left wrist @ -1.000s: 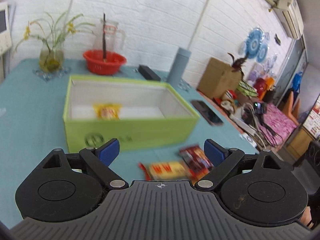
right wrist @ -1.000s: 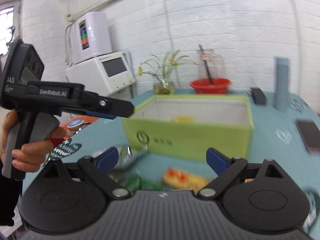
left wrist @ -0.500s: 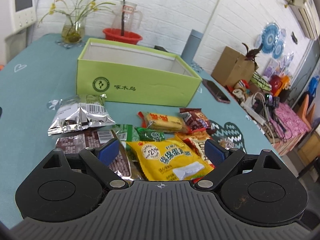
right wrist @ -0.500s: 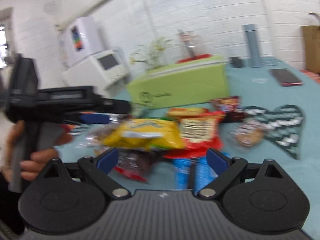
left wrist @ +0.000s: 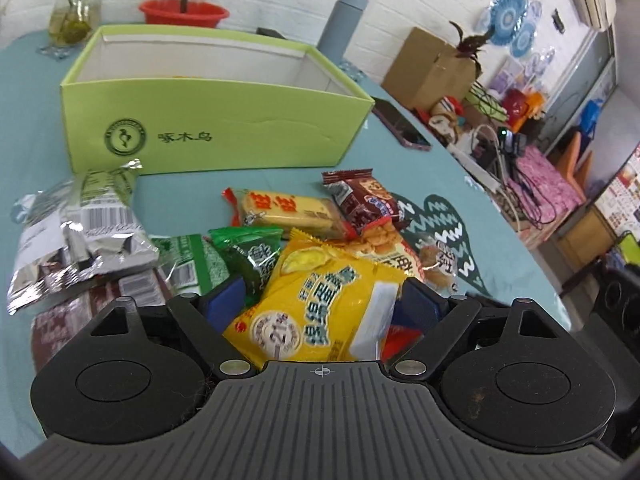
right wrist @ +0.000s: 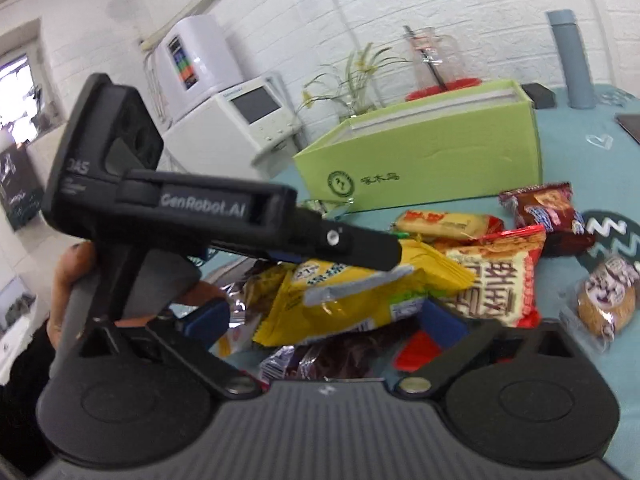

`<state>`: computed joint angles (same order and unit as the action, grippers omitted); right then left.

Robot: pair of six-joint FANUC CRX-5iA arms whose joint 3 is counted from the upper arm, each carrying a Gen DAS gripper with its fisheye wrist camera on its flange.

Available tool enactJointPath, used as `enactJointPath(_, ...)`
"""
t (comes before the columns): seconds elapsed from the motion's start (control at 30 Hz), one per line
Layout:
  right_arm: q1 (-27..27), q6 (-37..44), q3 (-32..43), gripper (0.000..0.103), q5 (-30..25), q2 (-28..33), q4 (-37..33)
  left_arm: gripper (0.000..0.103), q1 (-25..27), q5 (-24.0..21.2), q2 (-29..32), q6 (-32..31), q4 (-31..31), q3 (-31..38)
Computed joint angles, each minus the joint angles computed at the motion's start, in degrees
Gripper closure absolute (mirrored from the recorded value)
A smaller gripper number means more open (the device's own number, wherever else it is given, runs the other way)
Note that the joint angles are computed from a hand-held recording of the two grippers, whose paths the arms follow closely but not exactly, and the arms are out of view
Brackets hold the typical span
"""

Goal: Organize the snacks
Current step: 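Grasp the yellow chip bag with the left gripper and lift it, then drop the yellow chip bag into the green box with the left gripper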

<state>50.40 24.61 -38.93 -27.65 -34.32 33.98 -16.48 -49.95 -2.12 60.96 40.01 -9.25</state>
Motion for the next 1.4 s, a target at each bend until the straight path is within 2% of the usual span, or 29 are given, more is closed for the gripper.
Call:
enactJointPath(0.03, -0.23, 0.36, -0.35, 0.002, 0.61, -0.29, 0.08, 0.028, 0.32, -0.33, -0.59, -1.52, 1.75, -1.04)
enactJointPath(0.1, 0.34, 0.58, 0.04, 0.002, -1.66, -0.09, 0.63, 0.027, 0.97, -0.45, -1.44, -4.76, 5.54, -2.93)
enactJointPath(0.17, 0.78, -0.86, -0.63, 0.002, -2.46, -0.14, 2.73, 0.027, 0.69, 1.22, -1.38, -3.62, 2.78, -2.1)
enactJointPath(0.23, 1.08, -2.64, -0.66, 0.001, -2.37, 0.54, 4.22, 0.027, 0.35, 0.19, 0.52, -0.74, -2.04, 1.07)
enactJointPath(0.33, 1.74, -5.68, -0.38, 0.002, -3.89, 2.74, 7.41, 0.04, 0.19, -1.56, 2.18, -3.46, -1.57, 2.16)
enactJointPath(0.37, 1.75, -7.2, -0.71, 0.002, -3.84, 3.21, 9.0, 0.06, 0.2, -2.09, 2.15, -5.74, -0.03, 1.68)
enactJointPath(0.43, 1.63, -10.98, -1.88, 0.005, -3.93, 3.72, 13.89, 0.074, 0.32, -2.26, 1.4, -6.77, 1.32, 0.78)
enactJointPath(0.47, 1.98, -12.41, -2.41, 0.022, -5.05, 3.68, 16.69, 0.079, 0.32, -1.47, 0.49, -5.99, 0.98, 0.26)
enactJointPath(0.5, 2.5, -12.86, -2.29, 0.029, -7.05, 3.84, 18.83, 0.084, 0.47, -0.7, -0.41, -6.92, 2.51, -0.78)
enactJointPath(0.6, 2.01, -9.52, -1.5, 0.03, -6.84, 3.01, 18.82, 0.085, 0.85, 0.32, -1.64, -9.0, 6.4, -1.61)
enactJointPath(0.73, -0.65, -4.7, 1.22, 0.03, -5.5, 5.12, 20.67, 0.082, 0.69, 0.94, 1.75, -5.77, 5.73, 3.79)
enactJointPath(0.87, -7.91, 7.91, 8.04, 0.03, -0.24, 11.03, 14.88, 0.082, -0.13, 1.97, 9.47, -0.93, 1.72, 15.48)
enactJointPath(1.0, -14.84, 25.81, 19.72, 0.03, 2.98, 20.08, 0.52, 0.082, -0.56, 0.72, 19.01, 5.17, -5.26, 30.65)
enactJointPath(1.1, -18.93, 41.76, 31.83, 0.03, -0.21, 27.97, -15.73, 0.081, -0.26, -2.97, 27.02, 10.43, -9.55, 42.38)
enactJointPath(1.2, -22.31, 51.89, 41.23, 0.03, -4.89, 34.6, -26.95, 0.079, 0.2, -7.23, 34.01, 14.37, -11.78, 51.52)
enactJointPath(1.23, -23.26, 54.13, 43.45, 0.03, -6.42, 36.3, -29.91, 0.078, 0.28, -7.76, 35.45, 15.47, -12.32, 52.84)
enactJointPath(1.3, -24.45, 55.95, 45.75, 0.026, -8.07, 38.71, -32.74, 0.056, 0.46, -8.35, 37.1, 16.19, -12.95, 54.07)
enactJointPath(1.4, -24.78, 54.86, 44.84, 0.023, -8.09, 39.06, -31.73, 0.05, 0.58, -4.78, 34.79, 15.98, -13.98, 50.14)
